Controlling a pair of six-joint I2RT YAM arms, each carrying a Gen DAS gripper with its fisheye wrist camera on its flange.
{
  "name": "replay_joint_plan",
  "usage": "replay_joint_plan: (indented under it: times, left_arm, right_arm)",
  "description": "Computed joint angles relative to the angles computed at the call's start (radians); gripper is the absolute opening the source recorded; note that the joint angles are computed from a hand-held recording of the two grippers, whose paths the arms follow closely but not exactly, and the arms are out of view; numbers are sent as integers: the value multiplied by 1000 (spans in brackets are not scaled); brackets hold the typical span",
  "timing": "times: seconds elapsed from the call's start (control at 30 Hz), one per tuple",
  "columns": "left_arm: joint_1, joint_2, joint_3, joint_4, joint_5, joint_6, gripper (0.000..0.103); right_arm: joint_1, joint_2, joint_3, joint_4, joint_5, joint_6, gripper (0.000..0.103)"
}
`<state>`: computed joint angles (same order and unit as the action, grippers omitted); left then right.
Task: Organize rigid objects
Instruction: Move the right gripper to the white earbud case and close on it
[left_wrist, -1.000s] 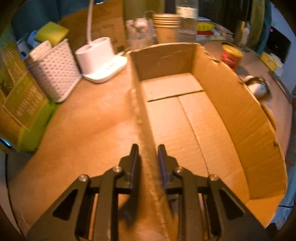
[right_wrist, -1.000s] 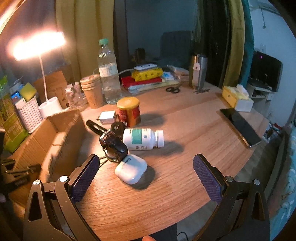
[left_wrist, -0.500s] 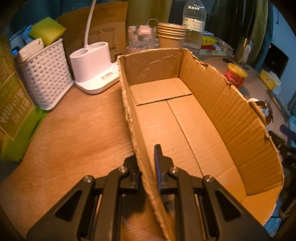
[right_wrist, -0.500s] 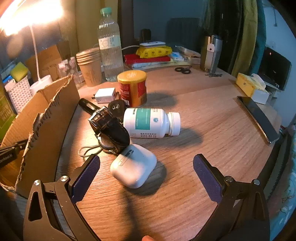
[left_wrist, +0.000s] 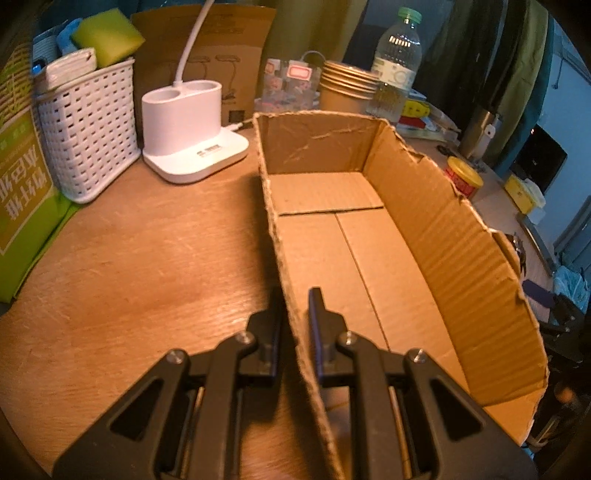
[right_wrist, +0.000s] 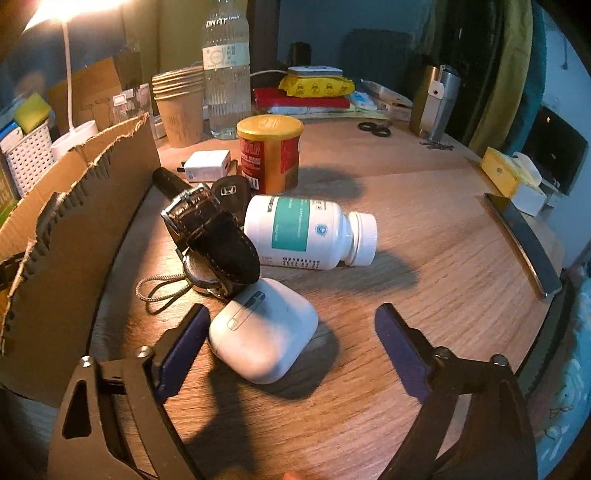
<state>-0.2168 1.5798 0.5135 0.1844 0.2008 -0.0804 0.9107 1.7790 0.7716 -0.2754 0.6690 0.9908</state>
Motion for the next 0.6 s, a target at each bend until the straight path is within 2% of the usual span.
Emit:
replay_joint_plan:
  times: [0.1,0.27,0.6]
  left_arm:
    - [2,1,-1,3,-2,4,14]
    - [3,6,3,4,-2,6,15]
    - [3,6,5,2,-2,6,15]
  right_arm:
    - [1,6,4,15,0,-6,81]
    - [9,5,5,36,-6,-21,61]
    - [24,-44,-23,33,-12,-8,62]
